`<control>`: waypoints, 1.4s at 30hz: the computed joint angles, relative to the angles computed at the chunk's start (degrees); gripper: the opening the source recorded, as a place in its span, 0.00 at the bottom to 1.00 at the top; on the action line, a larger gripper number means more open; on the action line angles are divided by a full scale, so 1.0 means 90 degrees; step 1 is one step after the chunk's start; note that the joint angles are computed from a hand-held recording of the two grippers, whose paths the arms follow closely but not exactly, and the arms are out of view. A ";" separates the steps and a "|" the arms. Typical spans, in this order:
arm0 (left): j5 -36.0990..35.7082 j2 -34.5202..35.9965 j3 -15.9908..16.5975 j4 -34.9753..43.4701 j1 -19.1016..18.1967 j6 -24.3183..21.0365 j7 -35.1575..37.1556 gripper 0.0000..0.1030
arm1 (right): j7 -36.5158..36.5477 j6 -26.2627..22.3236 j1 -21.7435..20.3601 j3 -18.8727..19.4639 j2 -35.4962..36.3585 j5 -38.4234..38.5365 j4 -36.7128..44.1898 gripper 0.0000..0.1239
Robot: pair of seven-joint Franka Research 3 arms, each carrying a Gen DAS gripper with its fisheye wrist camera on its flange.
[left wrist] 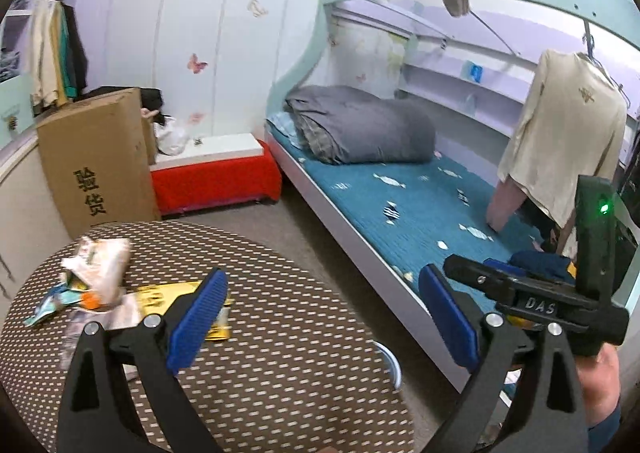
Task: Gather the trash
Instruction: 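Move both tools back over the table toward the newspaper, then grasp the newspaper with the left tool while the right tool grasps the yellow packets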
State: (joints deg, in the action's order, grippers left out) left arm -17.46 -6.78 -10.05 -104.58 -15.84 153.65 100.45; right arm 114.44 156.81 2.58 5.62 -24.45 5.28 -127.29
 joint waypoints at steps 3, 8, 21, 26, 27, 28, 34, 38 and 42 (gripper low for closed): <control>-0.0137 -0.0227 0.0165 -0.0265 0.0085 0.0079 0.0101 0.92 | 0.0056 -0.0037 0.0056 0.0186 0.0159 -0.0148 0.0257 0.78; -0.0276 -0.0526 0.0431 -0.0669 0.0181 0.0196 0.0273 0.92 | 0.0240 -0.0071 0.0190 0.0395 0.0387 -0.0446 0.0516 0.78; 0.0048 -0.0701 0.0816 -0.1373 0.0621 0.0071 0.0276 0.92 | 0.0083 -0.0336 0.0892 0.0444 0.1427 -0.1168 0.1405 0.78; 0.0528 -0.0368 0.0688 -0.1221 0.0879 -0.0123 -0.0001 0.92 | -0.0491 -0.0376 0.1214 0.0246 0.1832 -0.1053 0.1637 0.78; 0.0641 -0.0314 0.0640 -0.1192 0.0919 -0.0142 -0.0077 0.92 | -0.0679 -0.0415 0.1268 0.0200 0.1916 -0.0989 0.1692 0.78; 0.0802 -0.0234 0.0590 -0.1134 0.0965 -0.0174 -0.0158 0.92 | -0.0833 -0.0443 0.1311 0.0167 0.1983 -0.0945 0.1731 0.78; 0.1905 0.0286 0.0347 -0.0679 0.1185 -0.0509 -0.0736 0.92 | -0.2449 -0.0960 0.1559 0.0010 0.2693 -0.0522 0.2476 0.78; 0.2125 0.0540 0.0312 -0.0428 0.1276 -0.0731 -0.1035 0.92 | -0.3651 -0.1256 0.1693 0.0000 0.3259 -0.0526 0.3120 0.78; 0.2218 0.0673 0.0284 -0.0274 0.1319 -0.0759 -0.1032 0.78 | -0.4583 -0.1799 0.1850 -0.0045 0.4037 -0.0770 0.4124 0.78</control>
State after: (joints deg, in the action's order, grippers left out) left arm 2.50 -0.72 -7.49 -107.05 -3.97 146.81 91.17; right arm 73.19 140.61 19.23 5.22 11.88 -1.65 -90.17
